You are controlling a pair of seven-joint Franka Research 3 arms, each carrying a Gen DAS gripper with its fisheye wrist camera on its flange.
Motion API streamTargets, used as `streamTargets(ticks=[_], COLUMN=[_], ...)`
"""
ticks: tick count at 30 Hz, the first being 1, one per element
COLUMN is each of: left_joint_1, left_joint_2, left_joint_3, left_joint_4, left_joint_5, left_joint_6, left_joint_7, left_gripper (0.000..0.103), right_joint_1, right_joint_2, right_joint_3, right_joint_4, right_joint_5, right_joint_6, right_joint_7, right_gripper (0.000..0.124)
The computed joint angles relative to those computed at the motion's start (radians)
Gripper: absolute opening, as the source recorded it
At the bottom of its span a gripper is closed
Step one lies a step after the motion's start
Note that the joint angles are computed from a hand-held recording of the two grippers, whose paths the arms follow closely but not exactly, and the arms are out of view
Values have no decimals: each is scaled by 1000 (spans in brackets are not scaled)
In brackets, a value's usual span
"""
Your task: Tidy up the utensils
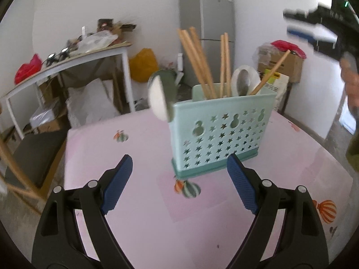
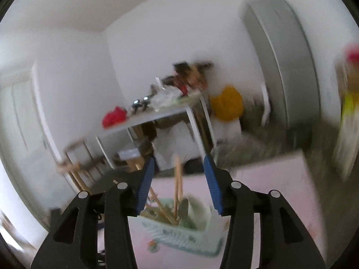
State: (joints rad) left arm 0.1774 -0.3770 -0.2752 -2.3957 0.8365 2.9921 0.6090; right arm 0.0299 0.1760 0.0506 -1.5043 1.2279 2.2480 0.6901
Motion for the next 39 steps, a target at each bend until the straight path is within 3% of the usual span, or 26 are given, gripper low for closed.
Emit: streamTargets(ticks=[1,4,6,13,15,18,22,28,39], left_joint_1=[16,43,44,-4,-9,-30,-80,-137,-191], left_joint_2=[17,81,124,220,236,242,230,189,25], left_joint_3=[-10,-25,-27,22,28,41,74,101,78], left_joint_4=[10,52,83,160,184,205,200,173,79], left_joint_5=[22,76,103,182,238,291,255,69,-201], left_joint_6=[21,69,72,81,64,14,-28,-91,-294], left_joint_7=[-9,-19,-30,-114,-175,-269,-270,-177,-79], left_gripper=[82,82,82,70,69,59,59,58,58], right_joint_1=[-5,-62,-80,-88,-91,-97,-98,-89,-79], right_joint_2=[26,140,194,303,310,316,315,333,249], right_joint_3=[-7,4,23,82,91,97,97,95,81], right_joint_4=[12,82,111,203,206,218,224,277,182], right_joint_5=[-19,5,3,-53,-60,-72,-90,-152,-177], right_joint_6=[-28,-224,-287,-377,-372,-385,-396,-424,-497], right_joint_7=[60,246,311,410,417,436,465,536,594], right_gripper=[46,46,46,46,46,45,45,44,44])
